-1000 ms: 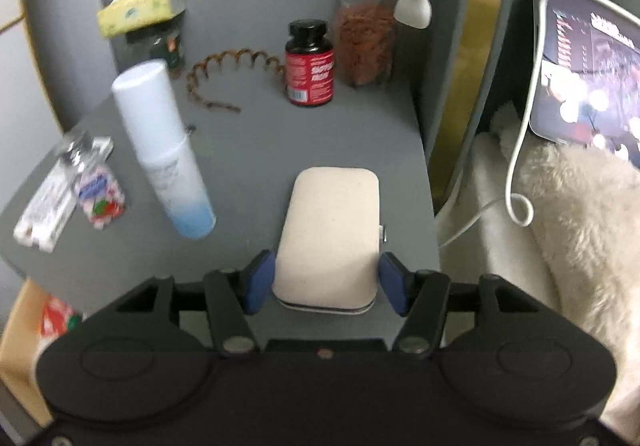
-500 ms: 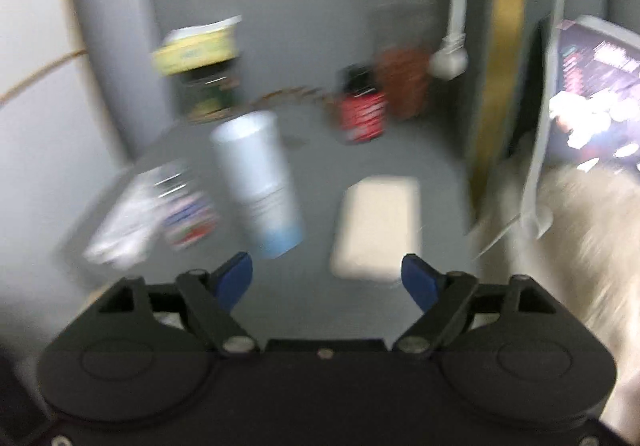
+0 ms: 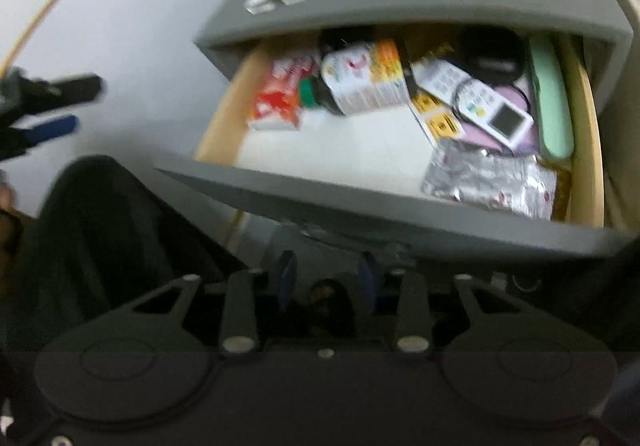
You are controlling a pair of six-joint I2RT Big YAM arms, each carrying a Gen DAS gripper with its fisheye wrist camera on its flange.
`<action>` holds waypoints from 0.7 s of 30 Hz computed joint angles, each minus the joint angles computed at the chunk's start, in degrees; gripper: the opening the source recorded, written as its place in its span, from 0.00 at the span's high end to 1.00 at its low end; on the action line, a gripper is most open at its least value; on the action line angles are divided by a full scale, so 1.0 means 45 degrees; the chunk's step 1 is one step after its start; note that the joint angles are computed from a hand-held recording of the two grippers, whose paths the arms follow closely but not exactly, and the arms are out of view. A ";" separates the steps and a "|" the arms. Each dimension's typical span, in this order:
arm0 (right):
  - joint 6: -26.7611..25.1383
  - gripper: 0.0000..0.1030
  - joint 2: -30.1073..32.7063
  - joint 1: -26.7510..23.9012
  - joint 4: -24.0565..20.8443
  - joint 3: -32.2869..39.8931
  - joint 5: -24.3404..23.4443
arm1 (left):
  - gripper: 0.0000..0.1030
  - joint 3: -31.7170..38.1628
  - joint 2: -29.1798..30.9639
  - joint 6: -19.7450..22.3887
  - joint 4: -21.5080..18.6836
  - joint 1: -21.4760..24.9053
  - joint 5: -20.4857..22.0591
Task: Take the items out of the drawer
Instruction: 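Withdraw the right tool back from the nightstand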
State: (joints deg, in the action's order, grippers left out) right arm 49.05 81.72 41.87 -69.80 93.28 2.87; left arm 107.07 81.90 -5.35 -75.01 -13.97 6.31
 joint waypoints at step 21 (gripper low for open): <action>0.0915 0.68 -0.0019 -0.0013 0.0029 -0.0118 0.1262 | 0.02 -0.0058 0.0038 0.0073 -0.0079 -0.0036 -0.0036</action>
State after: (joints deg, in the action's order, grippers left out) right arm 53.17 81.63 41.81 -69.67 92.75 8.55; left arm 106.82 82.07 -5.02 -75.36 -14.13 6.15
